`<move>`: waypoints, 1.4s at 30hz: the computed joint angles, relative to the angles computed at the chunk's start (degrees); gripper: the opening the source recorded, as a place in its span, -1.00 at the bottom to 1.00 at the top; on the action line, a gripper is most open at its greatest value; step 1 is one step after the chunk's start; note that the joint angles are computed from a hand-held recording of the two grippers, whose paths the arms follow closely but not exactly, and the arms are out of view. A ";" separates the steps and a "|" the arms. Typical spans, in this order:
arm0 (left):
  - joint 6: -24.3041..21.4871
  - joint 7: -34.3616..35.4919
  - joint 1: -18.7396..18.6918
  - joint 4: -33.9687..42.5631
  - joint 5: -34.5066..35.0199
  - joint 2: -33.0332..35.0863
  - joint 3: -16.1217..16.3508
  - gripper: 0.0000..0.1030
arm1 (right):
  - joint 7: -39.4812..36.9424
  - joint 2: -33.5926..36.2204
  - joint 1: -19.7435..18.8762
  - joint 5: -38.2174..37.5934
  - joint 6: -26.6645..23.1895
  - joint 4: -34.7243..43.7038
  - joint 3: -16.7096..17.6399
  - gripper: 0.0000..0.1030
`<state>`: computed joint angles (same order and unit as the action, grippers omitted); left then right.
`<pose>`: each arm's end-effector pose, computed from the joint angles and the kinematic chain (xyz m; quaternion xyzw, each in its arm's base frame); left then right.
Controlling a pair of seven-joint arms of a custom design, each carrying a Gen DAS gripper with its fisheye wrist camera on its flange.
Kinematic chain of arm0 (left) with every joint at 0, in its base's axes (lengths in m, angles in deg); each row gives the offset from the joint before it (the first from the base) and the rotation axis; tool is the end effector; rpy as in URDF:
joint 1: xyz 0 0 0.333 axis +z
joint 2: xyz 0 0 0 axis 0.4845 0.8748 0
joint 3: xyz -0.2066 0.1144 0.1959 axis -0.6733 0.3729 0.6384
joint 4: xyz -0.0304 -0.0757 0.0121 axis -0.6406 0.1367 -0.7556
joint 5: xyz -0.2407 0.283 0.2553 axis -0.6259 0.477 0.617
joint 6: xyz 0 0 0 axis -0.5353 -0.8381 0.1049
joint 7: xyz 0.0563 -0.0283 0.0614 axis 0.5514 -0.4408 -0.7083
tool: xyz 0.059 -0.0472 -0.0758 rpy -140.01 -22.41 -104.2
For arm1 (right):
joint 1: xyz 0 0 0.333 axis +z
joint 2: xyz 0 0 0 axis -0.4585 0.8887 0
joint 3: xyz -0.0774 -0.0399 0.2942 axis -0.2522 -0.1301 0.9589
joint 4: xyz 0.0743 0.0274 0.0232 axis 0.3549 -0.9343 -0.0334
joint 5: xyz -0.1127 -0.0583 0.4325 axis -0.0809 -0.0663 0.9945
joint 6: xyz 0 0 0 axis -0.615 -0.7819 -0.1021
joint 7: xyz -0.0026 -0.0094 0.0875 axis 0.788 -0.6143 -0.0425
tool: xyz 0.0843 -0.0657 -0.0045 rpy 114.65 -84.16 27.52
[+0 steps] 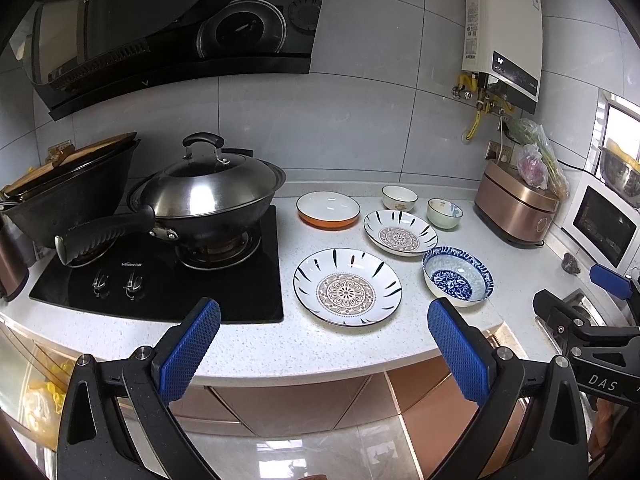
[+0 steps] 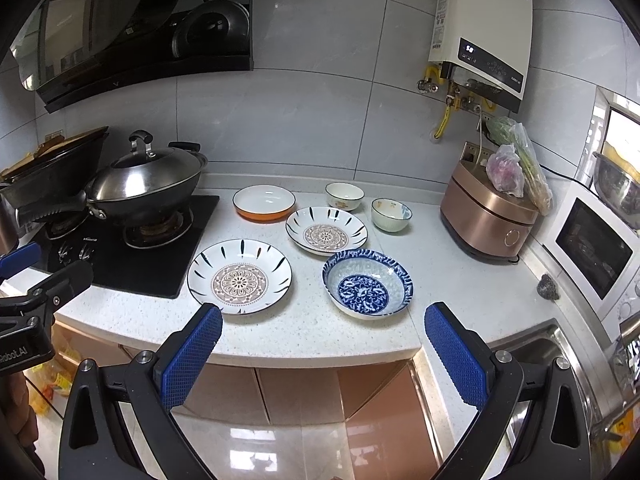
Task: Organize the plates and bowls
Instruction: 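Move the right gripper toward the rim of the leaf-patterned plate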
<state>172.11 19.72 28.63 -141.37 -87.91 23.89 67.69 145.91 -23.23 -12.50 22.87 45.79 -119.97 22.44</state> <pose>0.5119 -0.1116 0.5940 -0.6044 0.6413 -0.3748 0.2879 0.3845 0.2475 0.6668 -0.6262 0.6140 -0.4088 0.2524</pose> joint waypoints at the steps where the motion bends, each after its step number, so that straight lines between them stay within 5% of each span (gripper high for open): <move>1: 0.34 0.63 -0.47 0.07 -0.36 0.32 0.54 0.98 | 0.38 0.11 -0.24 -0.28 -0.05 0.00 0.31 1.00; 6: 0.17 3.40 -1.84 2.78 -1.83 3.80 1.80 0.98 | 1.93 2.80 -1.51 -1.75 0.20 1.44 0.34 1.00; 11: 1.07 1.34 -0.14 7.98 0.47 9.79 -0.21 0.98 | 0.33 9.06 -2.84 -2.93 3.98 5.09 -2.40 1.00; 18: -2.40 -15.16 3.35 22.48 19.05 23.15 -4.21 0.98 | -10.87 22.31 -4.05 2.15 13.08 14.24 -10.13 1.00; 23: -8.93 -25.13 -1.15 36.80 29.19 34.24 -1.45 0.98 | -22.65 32.85 -4.94 9.84 16.66 23.99 -14.22 1.00; 28: -16.54 -26.07 -6.88 51.98 29.81 45.08 1.72 0.98 | -35.48 42.99 -6.62 21.25 16.74 34.32 -16.10 1.00; 36: -28.16 -24.50 -14.85 72.49 28.72 58.70 7.96 0.98 | -51.69 59.67 -11.98 38.67 7.79 55.09 -14.05 1.00; 42: -33.78 -23.69 -18.06 88.89 29.27 70.10 11.76 0.98 | -55.16 67.85 -13.39 41.99 7.56 64.41 -13.25 1.00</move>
